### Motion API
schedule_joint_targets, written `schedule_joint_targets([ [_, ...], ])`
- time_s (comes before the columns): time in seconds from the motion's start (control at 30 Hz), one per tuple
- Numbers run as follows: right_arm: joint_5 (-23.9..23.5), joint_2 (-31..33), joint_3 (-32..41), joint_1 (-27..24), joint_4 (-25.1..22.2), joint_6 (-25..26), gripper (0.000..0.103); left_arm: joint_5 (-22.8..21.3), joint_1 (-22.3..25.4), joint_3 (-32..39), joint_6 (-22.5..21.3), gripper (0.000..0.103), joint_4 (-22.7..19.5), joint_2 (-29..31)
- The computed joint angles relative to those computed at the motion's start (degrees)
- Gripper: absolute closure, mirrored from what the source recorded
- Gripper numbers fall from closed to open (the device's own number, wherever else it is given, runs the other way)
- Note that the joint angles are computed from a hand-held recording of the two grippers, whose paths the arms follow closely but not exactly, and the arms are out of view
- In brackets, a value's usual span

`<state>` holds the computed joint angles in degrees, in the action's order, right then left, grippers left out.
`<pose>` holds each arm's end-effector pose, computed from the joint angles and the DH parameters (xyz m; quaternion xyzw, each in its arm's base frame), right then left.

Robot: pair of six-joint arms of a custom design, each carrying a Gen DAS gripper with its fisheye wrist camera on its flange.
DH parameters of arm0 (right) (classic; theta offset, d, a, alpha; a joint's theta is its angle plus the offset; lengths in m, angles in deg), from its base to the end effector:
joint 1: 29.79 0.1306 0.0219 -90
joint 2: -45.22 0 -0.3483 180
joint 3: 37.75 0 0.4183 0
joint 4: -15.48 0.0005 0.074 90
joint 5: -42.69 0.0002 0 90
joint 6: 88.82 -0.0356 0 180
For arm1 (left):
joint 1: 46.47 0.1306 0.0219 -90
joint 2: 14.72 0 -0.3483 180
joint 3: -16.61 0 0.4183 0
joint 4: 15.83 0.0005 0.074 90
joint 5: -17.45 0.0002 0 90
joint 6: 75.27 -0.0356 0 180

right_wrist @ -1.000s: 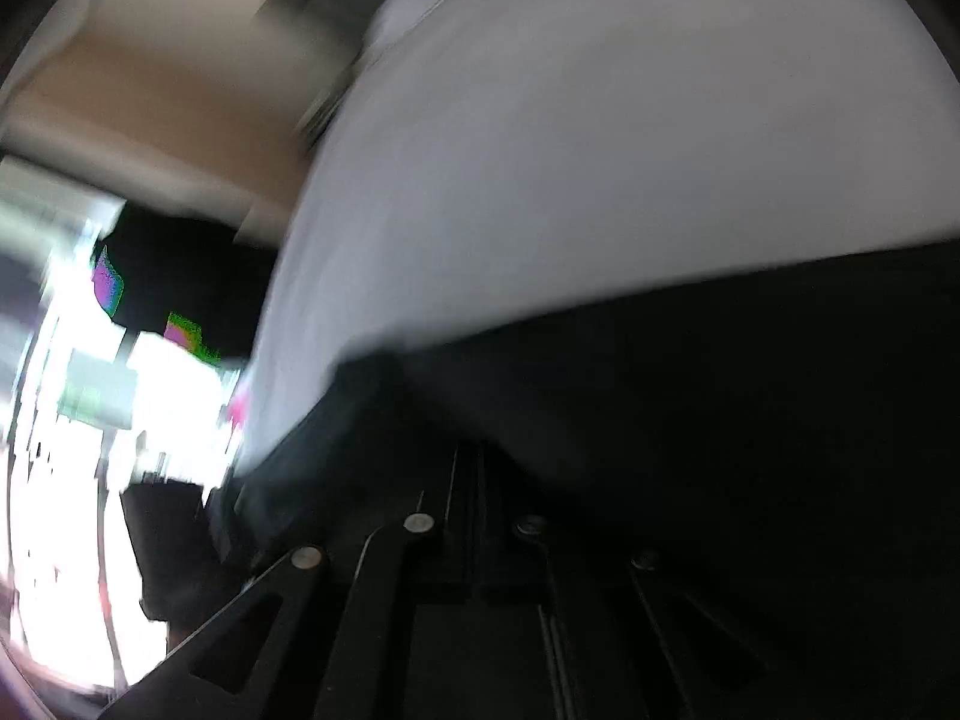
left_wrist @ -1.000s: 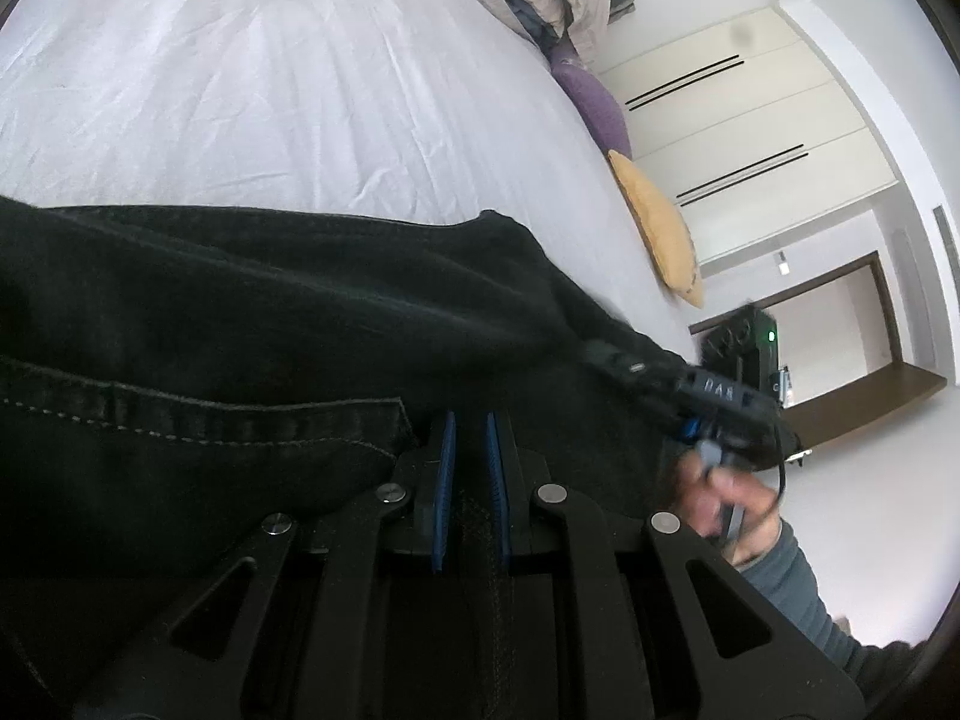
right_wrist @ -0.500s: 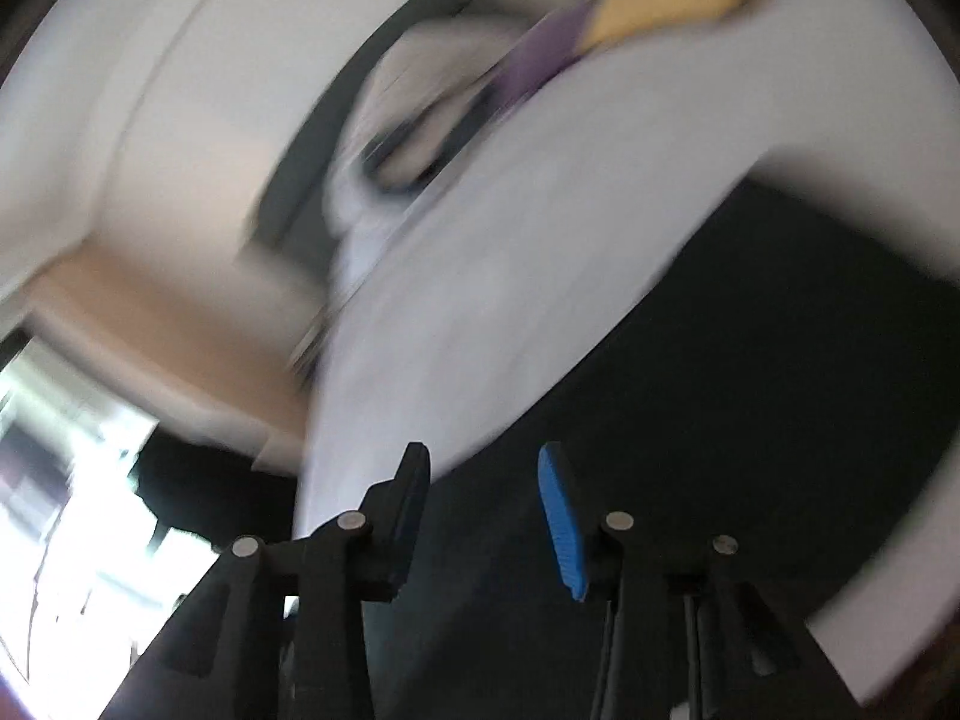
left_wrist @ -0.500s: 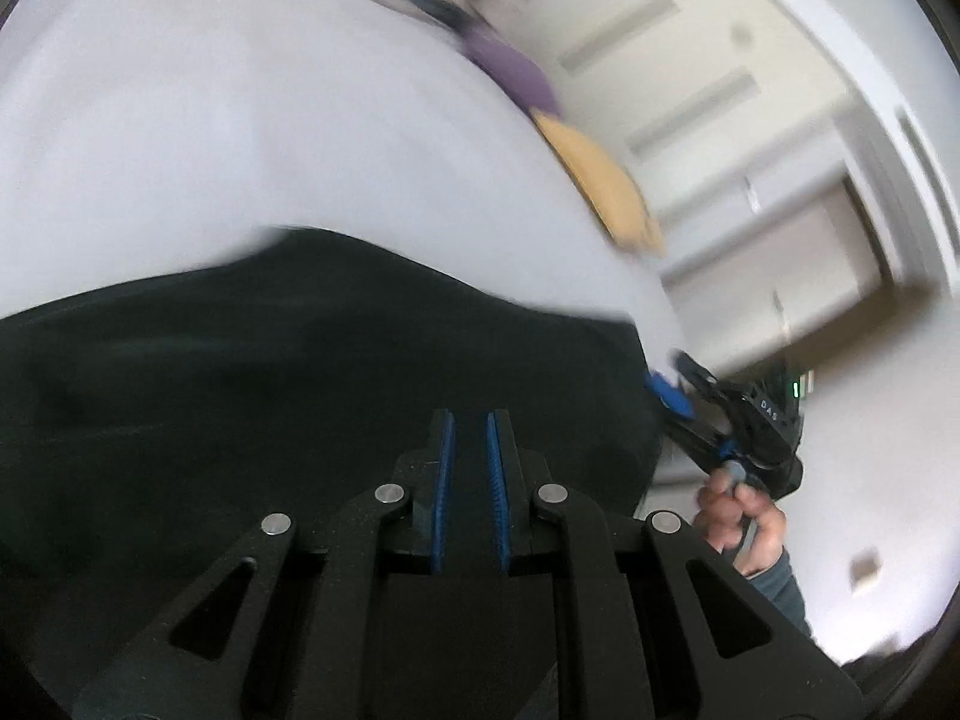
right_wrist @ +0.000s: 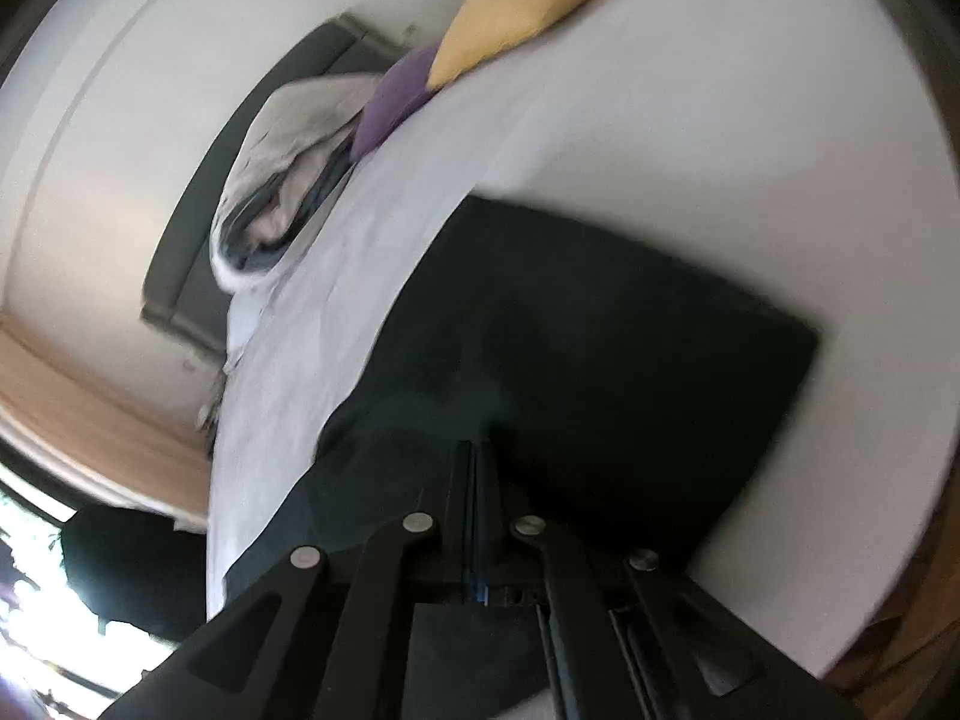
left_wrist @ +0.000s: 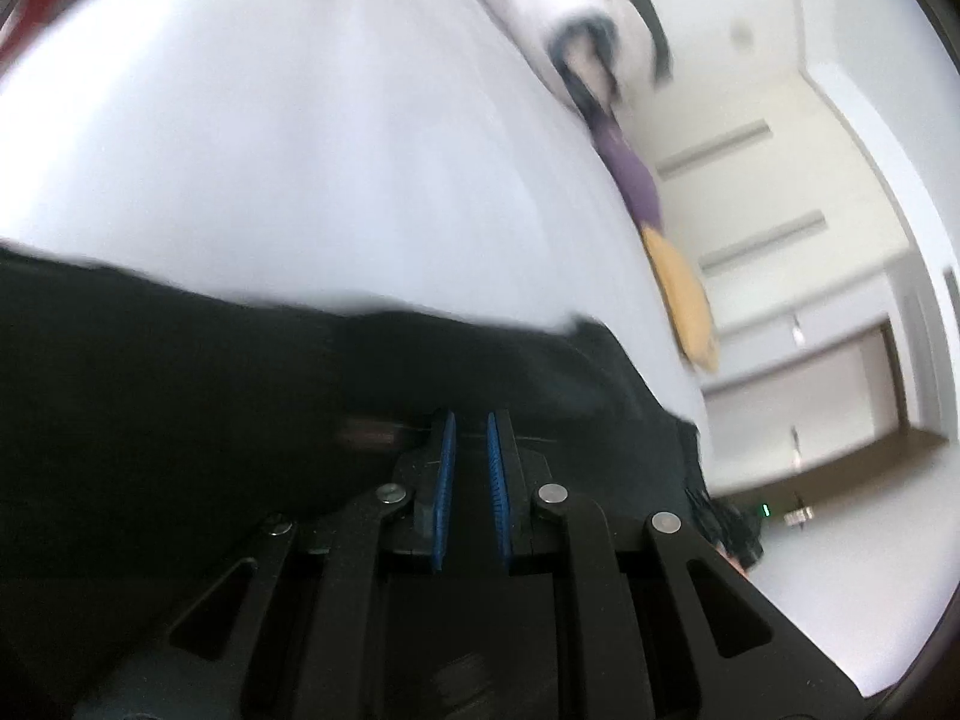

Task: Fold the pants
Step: 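Lay the folded jeans down with both tools and open the right tool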

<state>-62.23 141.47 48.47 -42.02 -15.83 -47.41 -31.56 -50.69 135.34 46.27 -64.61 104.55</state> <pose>0.5423 -0.1087 0.3322 0.4112 0.8063 0.2399 0.3512 0.6725 -0.0735 0.3539 -0.0892 0.8822 -0.4124 0.2091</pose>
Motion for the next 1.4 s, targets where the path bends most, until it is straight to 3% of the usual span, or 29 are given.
schedule_joint_targets([
  [0.03, 0.45, -0.44, -0.26, -0.22, -0.18, -0.73, 0.103, 0.83, 1.11, -1.47, -0.82, 0.092, 0.52, -1.19],
  [0.1, 3.94, -1.49, -0.32, 0.39, -1.59, -3.54, 0.1, -2.18, 2.42, -3.12, -4.56, 0.092, -1.35, -3.47],
  [0.17, 6.46, -3.04, -0.06, 3.41, -1.96, -5.75, 0.093, -3.28, 3.6, -5.09, -4.3, 0.092, -0.71, -5.71],
  [0.23, 4.06, -5.81, -1.89, 6.88, 2.51, -6.11, 0.089, -3.79, 3.53, -5.77, -4.53, 0.092, 0.0, -7.58],
  [0.3, -0.56, -3.9, 0.61, 11.72, 5.36, -4.15, 0.075, -1.43, 2.22, -3.86, -3.69, 0.092, 1.04, -6.99],
  [0.37, -8.13, -1.42, 3.2, 15.68, 7.6, -1.08, 0.066, 1.68, -0.15, -0.33, -3.45, 0.092, 1.28, -5.3],
  [0.43, -11.45, 2.29, 6.65, 18.51, 5.76, 1.83, 0.064, 2.08, -4.24, 4.57, -7.51, 0.092, -3.56, -2.51],
  [0.47, -11.93, 4.24, 8.17, 19.17, 3.75, 2.25, 0.059, 1.16, -6.1, 6.87, -10.54, 0.092, -7.0, -0.89],
  [0.5, -13.33, 6.62, 9.76, 19.11, 0.25, 1.72, 0.066, -0.46, -7.85, 9.48, -13.02, 0.092, -11.04, 1.15],
  [0.53, -13.38, 7.59, 9.94, 18.9, -1.92, 1.0, 0.084, -3.47, -9.1, 11.43, -14.68, 0.092, -15.35, 3.06],
  [0.57, -12.69, 7.78, 9.11, 18.07, -3.46, 0.14, 0.103, -5.09, -9.37, 11.32, -15.63, 0.092, -16.77, 3.31],
  [0.6, -12.58, 6.54, 6.84, 16.77, -2.12, -0.83, 0.103, -5.02, -9.17, 9.58, -15.95, 0.092, -15.32, 2.15],
  [0.63, -11.13, 5.42, 5.64, 16.09, -1.8, -1.09, 0.103, -4.9, -8.68, 10.11, -16.37, 0.092, -16.74, 2.13],
  [0.7, -5.64, 2.19, 3.43, 13.91, -4.07, -0.06, 0.103, -5.8, -6.87, 6.74, -14.99, 0.092, -17.35, -0.8],
  [0.73, -3.37, 0.7, 2.07, 12.5, -4.57, -0.37, 0.103, -5.37, -5.65, 4.98, -13.62, 0.103, -16.73, -2.01],
  [0.77, 0.14, -0.95, 0.79, 10.79, -5.75, -1.02, 0.103, -5.73, -4.43, 2.63, -12.51, 0.103, -15.92, -3.69],
  [0.8, 3.17, -2.68, -0.29, 9.56, -7.04, -1.72, 0.103, -3.32, -3.13, 0.93, -11.03, 0.103, -14.58, -4.81],
  [0.87, 10.48, -4.25, 0.02, 7.6, -10.47, -2.37, 0.102, -9.01, -1.6, -0.46, -11.94, 0.103, -16.65, -7.37],
  [0.9, 12.34, -4.62, -0.03, 7.0, -10.77, -2.85, 0.091, -10.36, -0.91, -1.41, -12.54, 0.103, -16.94, -8.79],
  [0.93, 13.39, -5.77, -0.48, 6.87, -10.29, -3.59, 0.089, -9.18, -0.06, -2.51, -11.41, 0.103, -16.17, -10.26],
  [1.03, 7.84, -7.15, -1.22, 8.7, -2.32, -3.88, 0.078, -3.86, -0.2, -0.61, -11.33, 0.103, -14.76, -10.53],
  [1.07, 4.23, -6.2, -0.49, 10.29, -0.24, -2.86, 0.07, -2.34, -1.3, 1.79, -11.87, 0.103, -15.21, -9.17],
  [1.13, -3.13, -2.55, 2.72, 13.42, 1.77, -1.39, 0.067, -0.98, -5.53, 7.96, -12.9, 0.103, -16.34, -5.11],
  [1.2, -9.14, 2.39, 6.97, 16.66, 2.63, 0.03, 0.066, -0.02, -8.65, 15.28, -15.95, 0.103, -20.27, 0.4],
  [1.27, -11.83, 7.96, 12.01, 18.92, 0.19, 1.53, 0.066, -1.37, -10.79, 23.57, -18.37, 0.103, -26.13, 6.88],
  [1.33, -10.95, 10.66, 13.82, 19.11, -2.45, 1.43, 0.082, -5.92, -11.66, 25.44, -21.19, 0.103, -30.04, 9.67],
  [1.37, -11.14, 10.72, 12.85, 18.19, -2.03, 0.59, 0.103, -4.04, -10.78, 24.05, -19.68, 0.103, -29.16, 9.48],
  [1.4, -10.0, 9.91, 11.44, 17.25, -2.51, 0.16, 0.103, -1.11, -9.7, 20.61, -16.86, 0.103, -26.46, 7.75],
])
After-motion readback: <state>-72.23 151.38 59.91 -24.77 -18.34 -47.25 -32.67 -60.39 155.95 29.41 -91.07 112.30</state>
